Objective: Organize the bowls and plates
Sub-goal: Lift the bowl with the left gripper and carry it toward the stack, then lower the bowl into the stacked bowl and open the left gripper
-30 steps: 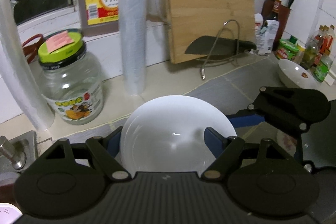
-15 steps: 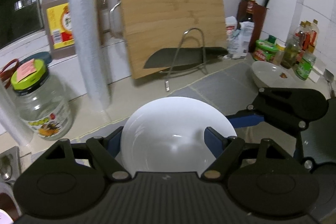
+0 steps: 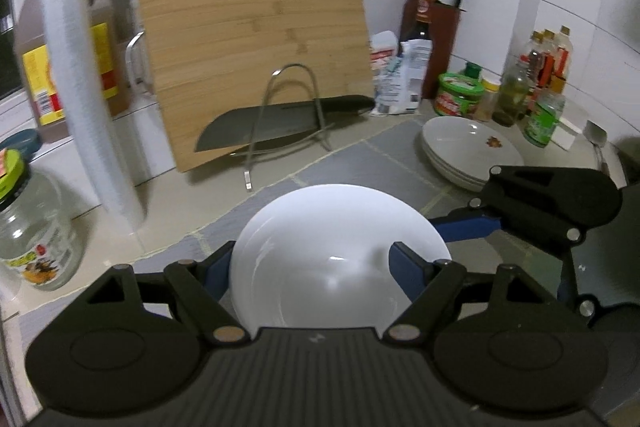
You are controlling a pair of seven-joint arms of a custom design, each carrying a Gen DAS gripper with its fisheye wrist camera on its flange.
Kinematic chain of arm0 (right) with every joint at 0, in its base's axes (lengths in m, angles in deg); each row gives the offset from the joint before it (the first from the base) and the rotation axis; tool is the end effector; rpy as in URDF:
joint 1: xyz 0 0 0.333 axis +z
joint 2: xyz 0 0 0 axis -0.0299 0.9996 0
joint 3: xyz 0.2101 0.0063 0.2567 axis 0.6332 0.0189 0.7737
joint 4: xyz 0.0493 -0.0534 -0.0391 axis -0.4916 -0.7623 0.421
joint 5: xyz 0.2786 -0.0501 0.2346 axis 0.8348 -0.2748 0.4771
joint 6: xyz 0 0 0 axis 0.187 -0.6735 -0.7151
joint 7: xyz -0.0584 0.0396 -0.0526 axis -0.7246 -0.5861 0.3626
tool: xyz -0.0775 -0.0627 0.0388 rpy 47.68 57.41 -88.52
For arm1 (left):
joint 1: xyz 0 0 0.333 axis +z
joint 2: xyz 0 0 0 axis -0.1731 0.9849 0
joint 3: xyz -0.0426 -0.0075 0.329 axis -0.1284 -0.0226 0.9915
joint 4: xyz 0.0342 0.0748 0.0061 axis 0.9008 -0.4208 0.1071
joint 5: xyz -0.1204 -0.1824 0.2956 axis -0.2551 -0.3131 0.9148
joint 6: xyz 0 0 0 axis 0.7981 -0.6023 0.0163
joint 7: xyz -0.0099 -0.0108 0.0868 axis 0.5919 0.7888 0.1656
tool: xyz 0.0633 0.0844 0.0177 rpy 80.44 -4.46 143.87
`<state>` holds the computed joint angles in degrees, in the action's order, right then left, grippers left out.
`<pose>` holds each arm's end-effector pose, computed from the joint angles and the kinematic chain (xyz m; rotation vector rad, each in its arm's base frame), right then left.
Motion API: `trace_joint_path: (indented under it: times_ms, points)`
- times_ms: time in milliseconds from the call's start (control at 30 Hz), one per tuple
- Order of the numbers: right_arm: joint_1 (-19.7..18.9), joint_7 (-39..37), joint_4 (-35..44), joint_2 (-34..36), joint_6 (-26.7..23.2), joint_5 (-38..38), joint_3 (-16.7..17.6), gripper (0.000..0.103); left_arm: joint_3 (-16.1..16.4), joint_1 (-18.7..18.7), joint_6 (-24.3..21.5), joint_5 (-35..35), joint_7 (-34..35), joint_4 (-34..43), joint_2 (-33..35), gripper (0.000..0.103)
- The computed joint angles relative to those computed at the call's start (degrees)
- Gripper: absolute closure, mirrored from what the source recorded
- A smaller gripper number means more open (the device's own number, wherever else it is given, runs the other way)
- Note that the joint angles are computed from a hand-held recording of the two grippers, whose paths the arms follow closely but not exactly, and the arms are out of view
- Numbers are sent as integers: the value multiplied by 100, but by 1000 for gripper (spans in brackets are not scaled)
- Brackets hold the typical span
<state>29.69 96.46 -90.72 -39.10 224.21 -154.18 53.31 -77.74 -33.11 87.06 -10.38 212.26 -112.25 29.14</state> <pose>0.3973 0.4004 0.5137 -1.8232 1.3821 -0.8636 0.5292 -0.4451 0.5359 -0.7064 2.5302 -1.2511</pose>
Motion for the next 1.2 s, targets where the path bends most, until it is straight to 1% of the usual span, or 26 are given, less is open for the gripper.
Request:
trace_joint_path:
  times_ms: [167, 400, 600, 733, 967, 1200]
  points:
    - [-31, 131, -348, -311, -122, 42, 49, 16, -32, -144, -28, 74, -33, 73, 64, 23]
    - [-193, 242, -862, -766, -213, 138, 185, 16, -63, -351, -104, 192, -97, 244, 208, 23]
    - [-356, 239, -1284, -1131, -177, 289, 279, 16, -49, -551, -176, 348, -225, 419, 384, 23]
    - [-475, 261, -1500, -1277, -45, 384, 307, 16, -4, -686, -183, 481, -347, 486, 481, 23]
    - [-663, 255, -1754, -1392, 307, 454, 315, 16, 64, -806, -233, 645, -588, 523, 564, 23]
    - [-746, 99, -1816, -1400, 476, 668, 339, 16, 63, -813, -252, 736, -720, 483, 582, 23]
